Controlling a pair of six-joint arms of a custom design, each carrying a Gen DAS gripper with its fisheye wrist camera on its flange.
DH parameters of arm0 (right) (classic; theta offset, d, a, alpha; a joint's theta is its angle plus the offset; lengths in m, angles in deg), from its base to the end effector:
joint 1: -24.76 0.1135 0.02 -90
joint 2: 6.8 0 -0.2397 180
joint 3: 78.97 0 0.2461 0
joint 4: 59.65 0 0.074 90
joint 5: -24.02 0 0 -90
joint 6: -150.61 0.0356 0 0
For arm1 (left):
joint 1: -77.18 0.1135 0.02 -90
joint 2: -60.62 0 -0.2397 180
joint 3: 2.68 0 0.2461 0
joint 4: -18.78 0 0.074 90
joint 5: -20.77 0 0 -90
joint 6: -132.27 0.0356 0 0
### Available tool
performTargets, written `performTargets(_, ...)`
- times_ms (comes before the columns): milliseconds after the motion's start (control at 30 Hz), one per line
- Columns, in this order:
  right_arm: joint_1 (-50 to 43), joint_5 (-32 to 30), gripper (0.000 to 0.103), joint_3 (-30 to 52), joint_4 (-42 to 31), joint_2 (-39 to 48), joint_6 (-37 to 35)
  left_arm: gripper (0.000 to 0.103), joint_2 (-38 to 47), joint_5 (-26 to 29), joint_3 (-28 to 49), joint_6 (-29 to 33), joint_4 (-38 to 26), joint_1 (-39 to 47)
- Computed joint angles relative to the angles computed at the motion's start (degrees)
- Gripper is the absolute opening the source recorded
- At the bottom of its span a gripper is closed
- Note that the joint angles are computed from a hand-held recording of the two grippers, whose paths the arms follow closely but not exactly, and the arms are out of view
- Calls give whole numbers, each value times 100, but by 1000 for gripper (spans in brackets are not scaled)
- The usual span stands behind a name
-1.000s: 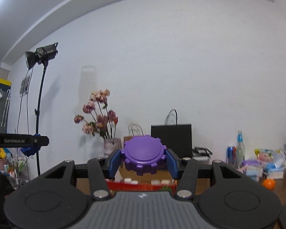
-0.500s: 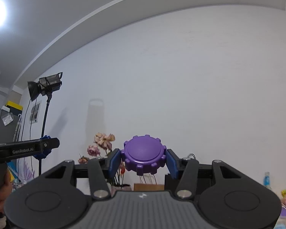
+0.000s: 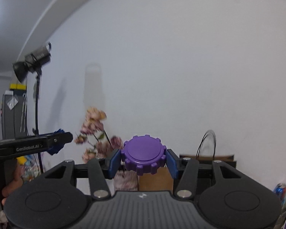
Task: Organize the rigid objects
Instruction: 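Lift and carry the blue and purple caps with both tools over the box, then open the left tool dropping the blue cap while the right tool releases the purple cap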
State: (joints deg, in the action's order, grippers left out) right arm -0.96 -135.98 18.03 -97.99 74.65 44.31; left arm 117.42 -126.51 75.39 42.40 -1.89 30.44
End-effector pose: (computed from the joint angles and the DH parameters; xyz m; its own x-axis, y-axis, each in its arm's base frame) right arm 0.2856 -0.1004 0.3831 -0.1575 -0.0307 -0.9870 -0.7046 0.7038 0.0906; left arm 0.1666 -0.1334 0.4043 0.0068 -0.0054 -1.0000 -0.1829 0.9831 -0.0065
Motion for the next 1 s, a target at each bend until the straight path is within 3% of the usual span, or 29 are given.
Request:
performTargets(100,648,726,51,1579,-1553,1159,-807,55,637,1363,689,-716,-935,1229)
performTargets(233,1487,1821,51,3052,-2718,2509,-1299,55,1856,2939,1510,-1521,-1906,2516)
performTargets(300,1911,2488,51,3565,-2941,3161,-1269,55,2545,3408,1841,-1639,-2180,2904)
performTargets(400,2398,3315,51,3722,-2902,3842,-1305,55,3499,3954,2136,-1635,-2496,3263)
performTargets(633,3119,4390,51,4838,-3306,5783,-1314,55,5231,4827,2345,-1266,-2579,3735)
performTargets(867,3489,4815,51,5696,-3431,7115,-1114,55,6340,4910,2534,-1314,-2705,3929)
performTargets(1000,3626,5051,51,5743,-3248,7447,-981,55,6592,4772,2657,-1191,-2713,3952)
